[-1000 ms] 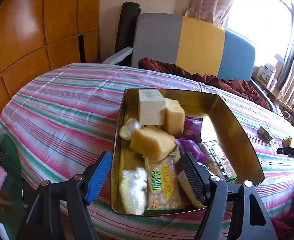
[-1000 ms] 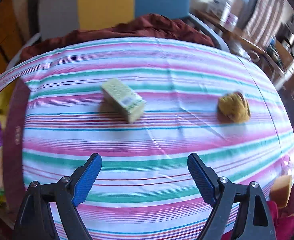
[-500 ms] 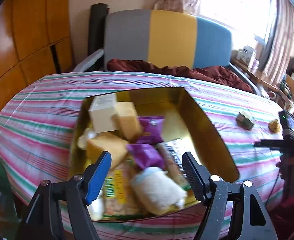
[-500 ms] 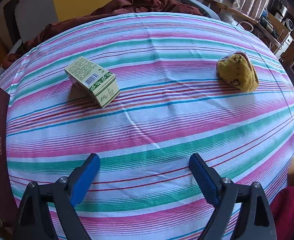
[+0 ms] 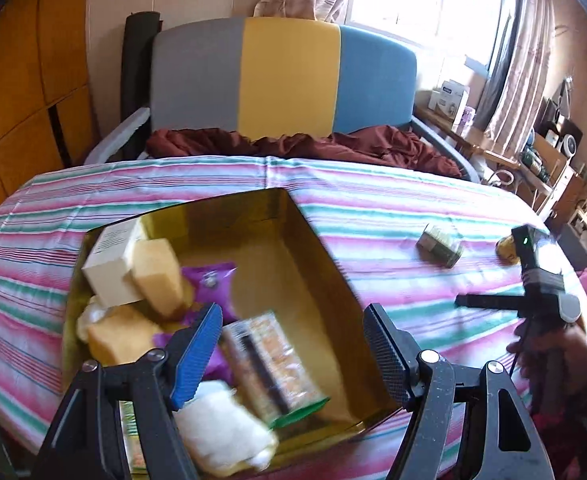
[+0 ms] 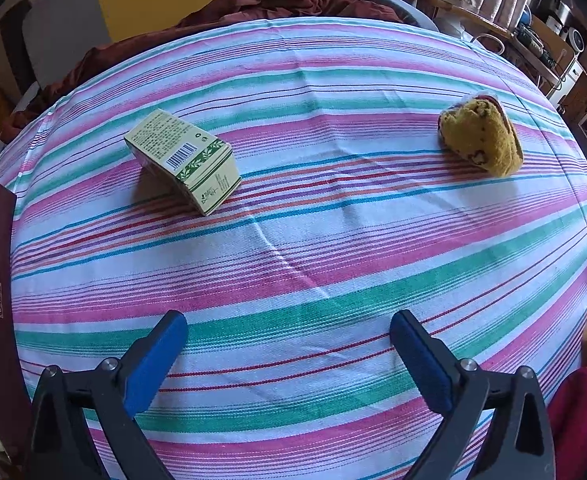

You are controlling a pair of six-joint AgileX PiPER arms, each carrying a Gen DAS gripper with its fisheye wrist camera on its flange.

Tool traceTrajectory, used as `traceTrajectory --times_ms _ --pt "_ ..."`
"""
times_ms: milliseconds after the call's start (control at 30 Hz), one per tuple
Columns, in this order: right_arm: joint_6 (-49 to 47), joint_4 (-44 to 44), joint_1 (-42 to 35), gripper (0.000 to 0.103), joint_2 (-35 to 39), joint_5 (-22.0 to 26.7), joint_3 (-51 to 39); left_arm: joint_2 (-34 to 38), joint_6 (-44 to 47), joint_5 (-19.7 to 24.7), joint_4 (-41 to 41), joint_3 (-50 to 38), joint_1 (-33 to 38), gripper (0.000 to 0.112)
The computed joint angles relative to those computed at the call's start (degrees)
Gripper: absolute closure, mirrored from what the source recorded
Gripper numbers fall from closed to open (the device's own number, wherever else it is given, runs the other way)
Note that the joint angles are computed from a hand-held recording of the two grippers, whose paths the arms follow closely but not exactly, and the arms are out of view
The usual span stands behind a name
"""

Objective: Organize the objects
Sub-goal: 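Move the left gripper to the green-and-white box and grasp it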

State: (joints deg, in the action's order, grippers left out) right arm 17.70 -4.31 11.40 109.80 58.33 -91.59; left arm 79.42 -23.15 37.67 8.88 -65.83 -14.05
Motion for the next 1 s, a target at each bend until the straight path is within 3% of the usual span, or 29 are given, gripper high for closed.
traceTrajectory --times_ms 100,200,300,533,600,667,800,1000 --pt "-3.66 2.45 -1.37 0.000 -0.75 2.03 -0.02 2.79 1.92 -0.12 -3.20 -2.39 -1.33 0.036" --pt "-6.80 6.80 -4.41 0.010 -2.65 3.57 0.69 4.82 2.50 0.11 -3.53 -3.93 -3.80 0.036" --pt "-9.15 12.05 -9.44 0.011 -4.73 3.94 0.90 6.84 2.75 1.05 -3.49 -5.94 -5.99 0.036" --pt "-4.86 11.34 -17.74 0.011 -6.85 -1.48 1.36 13.03 5.03 4.13 -7.00 -13.65 -8.04 0.036" --pt "-2.22 13.78 -19.14 0.011 -5.44 0.24 0.71 15.42 5.98 5.28 -8.70 -16.40 -8.47 0.036" --pt "-3.30 18.09 -21.24 0.011 -5.87 -0.21 1.87 18.18 6.53 6.40 -10.06 -19.49 -8.97 0.036" --pt "-3.27 17.60 -20.00 0.011 -8.19 -1.17 5.02 24.69 6.02 9.55 -11.76 -27.21 -9.58 0.036" --pt "-4.55 20.79 -22.74 0.011 -10.98 -2.92 7.90 37.60 3.74 17.45 -12.83 -45.11 -10.28 0.036"
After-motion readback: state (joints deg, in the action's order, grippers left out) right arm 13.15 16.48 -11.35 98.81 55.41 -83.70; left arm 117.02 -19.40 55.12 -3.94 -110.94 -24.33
